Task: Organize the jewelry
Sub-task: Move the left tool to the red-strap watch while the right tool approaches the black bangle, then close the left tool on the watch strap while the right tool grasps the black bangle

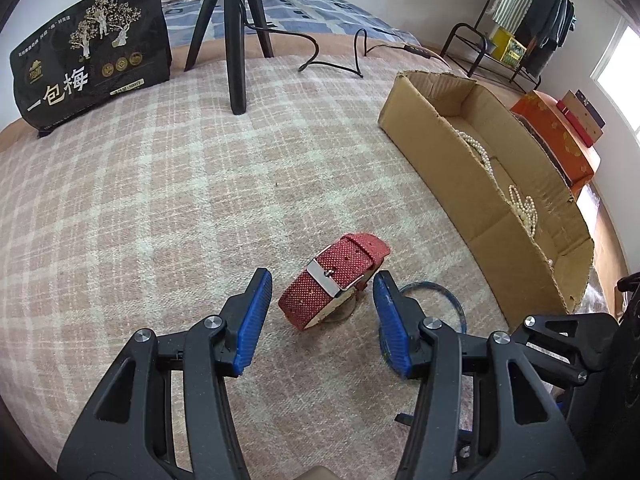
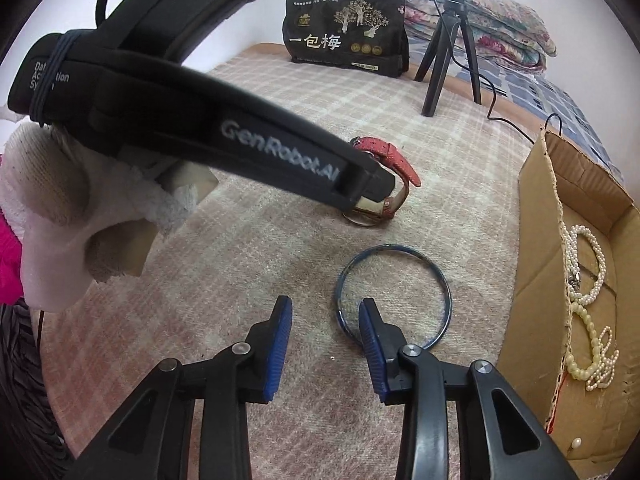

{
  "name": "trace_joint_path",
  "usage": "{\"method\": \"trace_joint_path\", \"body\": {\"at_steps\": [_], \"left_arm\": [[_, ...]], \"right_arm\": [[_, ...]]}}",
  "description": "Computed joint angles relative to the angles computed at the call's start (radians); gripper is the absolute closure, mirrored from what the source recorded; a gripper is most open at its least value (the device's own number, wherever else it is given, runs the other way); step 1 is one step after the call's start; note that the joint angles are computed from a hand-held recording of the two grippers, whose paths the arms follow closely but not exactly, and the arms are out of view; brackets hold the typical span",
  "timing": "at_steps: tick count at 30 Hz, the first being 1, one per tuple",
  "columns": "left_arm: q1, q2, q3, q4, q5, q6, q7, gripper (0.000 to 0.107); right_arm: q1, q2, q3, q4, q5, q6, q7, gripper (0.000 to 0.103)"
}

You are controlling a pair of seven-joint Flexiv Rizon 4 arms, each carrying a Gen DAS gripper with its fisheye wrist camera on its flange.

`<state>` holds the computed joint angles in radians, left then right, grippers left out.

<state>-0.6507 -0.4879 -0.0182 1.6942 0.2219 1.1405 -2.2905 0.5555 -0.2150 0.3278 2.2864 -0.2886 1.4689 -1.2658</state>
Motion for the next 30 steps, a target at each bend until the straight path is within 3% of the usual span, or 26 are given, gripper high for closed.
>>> {"method": "trace_joint_path", "body": {"at_steps": [7,15,16,17,18,23,30], "left_arm": [[0.003,-0.003,0.001,0.006,-0.006,0.002,0.000,0.053],[0.000,0.003,0.009,0.011,0.007,0.007,-0.023,0.054],[0.002,0.004,0.008,0.013,0.008,0.011,-0.020,0.058],[0.002,0.005,0.008,0.013,0.009,0.010,-0.020,0.073],[0.002,0.007,0.007,0.011,0.008,0.002,-0.019,0.079],[-0.002,0.020,0.016,0.015,0.021,0.000,-0.043,0.087],[-0.009,0.053,0.027,0.027,0.061,0.001,-0.093,0.088]], "right_arm": [[0.018,-0.011,-0.027,0.002,-0.045,-0.008,0.027,0.069],[0.045,-0.010,-0.076,0.014,-0.142,-0.013,0.090,0.087],[0.042,-0.009,-0.073,0.013,-0.146,-0.020,0.090,0.089],[0.043,-0.006,-0.075,0.013,-0.153,-0.025,0.095,0.095],[0.037,-0.005,-0.066,0.011,-0.147,-0.032,0.091,0.098],[0.021,0.005,-0.039,0.008,-0.118,-0.049,0.071,0.101],[-0.002,0.037,-0.002,0.008,-0.039,-0.022,0.042,0.102]]}}
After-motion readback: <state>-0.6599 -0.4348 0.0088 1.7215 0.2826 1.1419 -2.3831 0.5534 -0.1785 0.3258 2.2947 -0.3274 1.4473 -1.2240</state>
